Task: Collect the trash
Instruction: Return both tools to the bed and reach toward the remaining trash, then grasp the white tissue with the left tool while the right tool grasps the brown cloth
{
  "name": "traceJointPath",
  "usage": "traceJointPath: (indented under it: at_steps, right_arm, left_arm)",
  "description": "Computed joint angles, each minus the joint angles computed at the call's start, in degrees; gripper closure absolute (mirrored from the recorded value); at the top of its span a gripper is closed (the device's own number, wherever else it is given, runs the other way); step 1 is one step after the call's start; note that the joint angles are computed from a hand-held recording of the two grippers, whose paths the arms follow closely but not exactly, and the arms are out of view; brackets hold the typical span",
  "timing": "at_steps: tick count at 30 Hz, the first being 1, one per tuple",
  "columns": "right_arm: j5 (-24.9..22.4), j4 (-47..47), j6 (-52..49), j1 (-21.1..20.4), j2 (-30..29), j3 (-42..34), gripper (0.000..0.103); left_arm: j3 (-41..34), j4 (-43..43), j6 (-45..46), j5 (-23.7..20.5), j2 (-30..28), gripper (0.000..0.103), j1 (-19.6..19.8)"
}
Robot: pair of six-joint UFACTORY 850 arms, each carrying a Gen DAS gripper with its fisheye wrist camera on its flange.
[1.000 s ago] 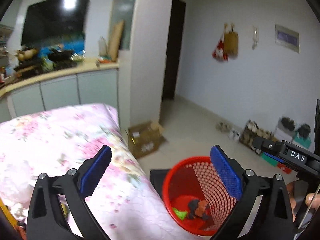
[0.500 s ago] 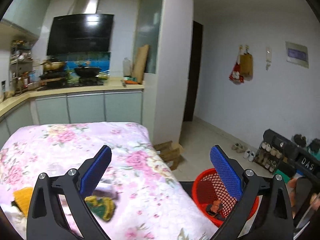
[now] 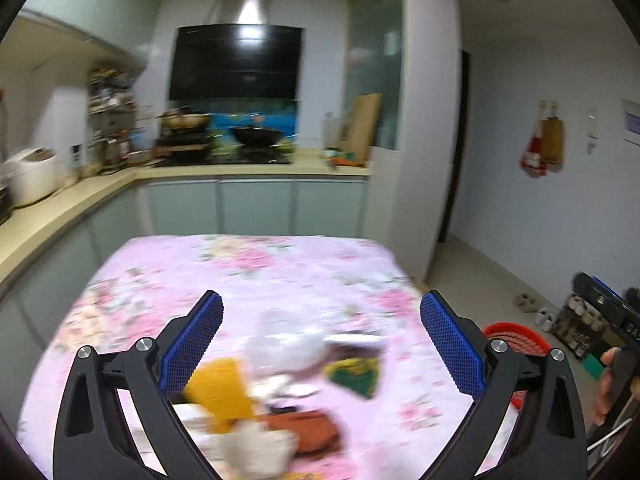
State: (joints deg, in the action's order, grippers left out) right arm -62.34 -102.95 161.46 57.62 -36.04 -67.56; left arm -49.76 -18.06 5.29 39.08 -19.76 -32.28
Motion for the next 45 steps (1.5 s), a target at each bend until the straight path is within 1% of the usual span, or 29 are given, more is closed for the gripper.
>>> traceJointPath:
  at_steps: [2,6,8,10,13,15,17,21,22,23,24,25,26,27,28,30,31,32,33,37,41,45]
  right_arm:
    - [1.74,-0.7,-0.08,-0.12,-0.49,-0.88,0.007]
    - [4.36,-1.49,0.15,-0.14,-1.49,-2.41,0.007]
    - [5.27,-1.91,0.55,0.06,-1.97,-2.93,0.007]
    - [6.29,-2.02,-0.08,0.22,-2.69,-4.03,0.007]
    - [7.65,-1.92,-1.19,0.22,-3.59,-5.53,0.007]
    - [8.8,-2.07,-1.42,0.19,-4.04,-6.21,0.007]
    - [9.58,-2.01,-1.54,0.19,-4.45,-6.64,0.007]
    - [10.52,-1.26,-1.53,-0.02,-4.82,-7.05,0.007]
    - [10.77,-1.36,-1.11,-0.1,-4.73,-6.94,0.007]
    - [10.9,-1.63,-0.65,-0.19,-4.66,-6.7,0.007]
    - [11.0,-1.68,-0.4,-0.21,-4.62,-6.62,0.007]
    - [10.97,-1.7,-0.23,-0.19,-4.58,-6.48,0.007]
    - [10.97,-1.52,-0.42,-0.15,-4.63,-6.6,0.007]
    - [11.02,-1.69,-0.44,-0.2,-4.58,-6.48,0.007]
    - [11.08,-1.78,-0.37,-0.21,-4.56,-6.42,0.007]
    - [11.43,-1.94,-0.58,-0.26,-4.67,-6.51,0.007]
    - [11.67,-2.09,-0.64,-0.24,-4.83,-6.68,0.007]
    - [11.9,-2.21,-0.73,-0.2,-5.07,-6.94,0.007]
    - [12.34,-2.34,-1.09,-0.14,-5.36,-7.37,0.007]
    - [14.61,-3.3,-2.19,-0.02,-6.63,-9.28,0.007]
    - [18.01,-3.83,-4.17,0.09,-8.97,-12.72,0.007]
    - [22.26,-4.13,-6.03,-0.11,-12.38,-17.49,0.007]
  left_arm:
    - [1.68,-2.13,1.07,0.08,1.39,0.007,2.23]
    - [3.8,-1.12,-1.65,-1.29,2.4,0.007,7.13]
    - [4.48,1.29,-4.85,-3.07,2.26,0.007,10.01]
    - [4.71,2.5,-7.11,-4.14,1.38,0.007,11.95]
    - [4.29,10.38,-15.3,-6.5,-0.83,0.008,14.43]
    - [3.14,13.59,-17.49,-8.26,-3.0,0.008,14.77]
    - [2.27,13.08,-16.57,-8.72,-4.88,0.008,14.03]
    - [0.22,15.15,-17.36,-10.4,-8.02,0.009,13.04]
    - [-0.9,14.79,-16.75,-11.25,-9.21,0.012,12.81]
    - [-1.47,15.48,-17.11,-11.98,-9.93,0.02,12.88]
    - [-2.08,16.55,-17.97,-12.95,-10.62,0.031,13.0]
    - [-2.71,18.11,-19.55,-14.12,-11.4,0.037,13.2]
    - [-3.03,19.47,-20.98,-14.87,-11.87,0.047,13.39]
    - [-3.18,20.52,-22.11,-15.28,-12.19,0.055,13.55]
    - [-3.14,21.41,-22.88,-15.41,-12.31,0.058,13.71]
    - [-2.36,21.81,-23.13,-14.79,-11.72,0.069,13.88]
    - [-2.04,21.43,-22.91,-14.5,-11.35,0.073,13.94]
    - [-1.57,20.48,-22.21,-14.11,-10.76,0.078,13.99]
    - [-1.11,19.51,-21.46,-13.66,-10.18,0.08,14.05]
    - [1.48,17.61,-20.87,-10.8,-7.12,0.08,14.95]
    - [3.38,17.22,-21.34,-8.59,-4.62,0.08,15.9]
    - [4.52,17.34,-21.86,-7.45,-3.01,0.08,16.63]
